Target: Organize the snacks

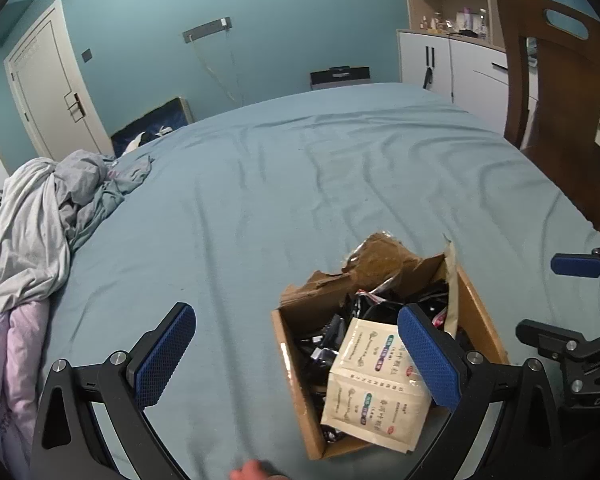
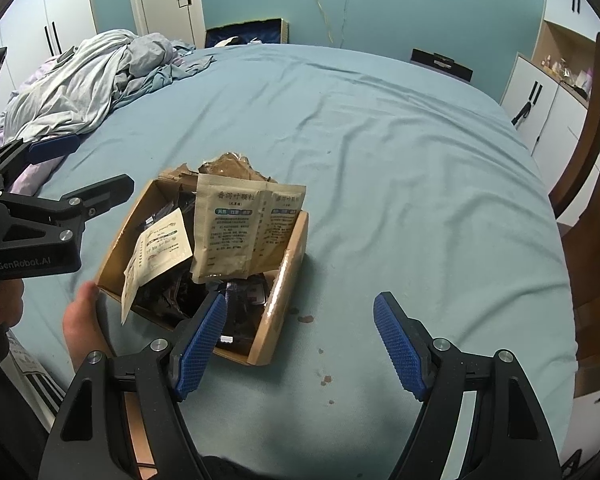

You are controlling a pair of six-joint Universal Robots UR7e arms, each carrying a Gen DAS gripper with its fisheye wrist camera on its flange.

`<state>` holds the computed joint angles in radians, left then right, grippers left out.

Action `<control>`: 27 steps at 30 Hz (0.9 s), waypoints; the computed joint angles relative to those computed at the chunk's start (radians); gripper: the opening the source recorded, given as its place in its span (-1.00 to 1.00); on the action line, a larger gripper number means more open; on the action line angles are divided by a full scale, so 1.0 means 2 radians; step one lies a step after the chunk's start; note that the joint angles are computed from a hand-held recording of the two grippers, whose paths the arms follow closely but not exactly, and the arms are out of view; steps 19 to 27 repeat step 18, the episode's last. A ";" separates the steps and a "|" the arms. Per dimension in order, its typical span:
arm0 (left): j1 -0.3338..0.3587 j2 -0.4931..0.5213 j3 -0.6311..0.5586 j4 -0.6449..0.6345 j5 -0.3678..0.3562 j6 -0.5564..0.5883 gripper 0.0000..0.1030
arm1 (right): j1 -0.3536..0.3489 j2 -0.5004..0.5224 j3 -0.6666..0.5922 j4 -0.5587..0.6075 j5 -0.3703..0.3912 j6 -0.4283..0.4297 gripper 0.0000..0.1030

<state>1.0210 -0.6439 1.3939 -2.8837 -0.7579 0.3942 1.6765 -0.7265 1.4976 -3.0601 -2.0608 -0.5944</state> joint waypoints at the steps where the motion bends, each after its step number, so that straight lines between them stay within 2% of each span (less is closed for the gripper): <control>1: 0.000 0.000 0.000 0.002 -0.002 -0.001 1.00 | 0.000 0.000 0.000 0.000 -0.001 -0.001 0.47; 11: 0.004 -0.002 -0.008 0.033 -0.015 -0.020 1.00 | 0.003 0.005 -0.001 -0.005 -0.009 -0.004 0.47; 27: 0.003 -0.003 -0.004 0.031 -0.022 -0.015 1.00 | 0.003 0.003 0.004 -0.014 -0.005 -0.005 0.47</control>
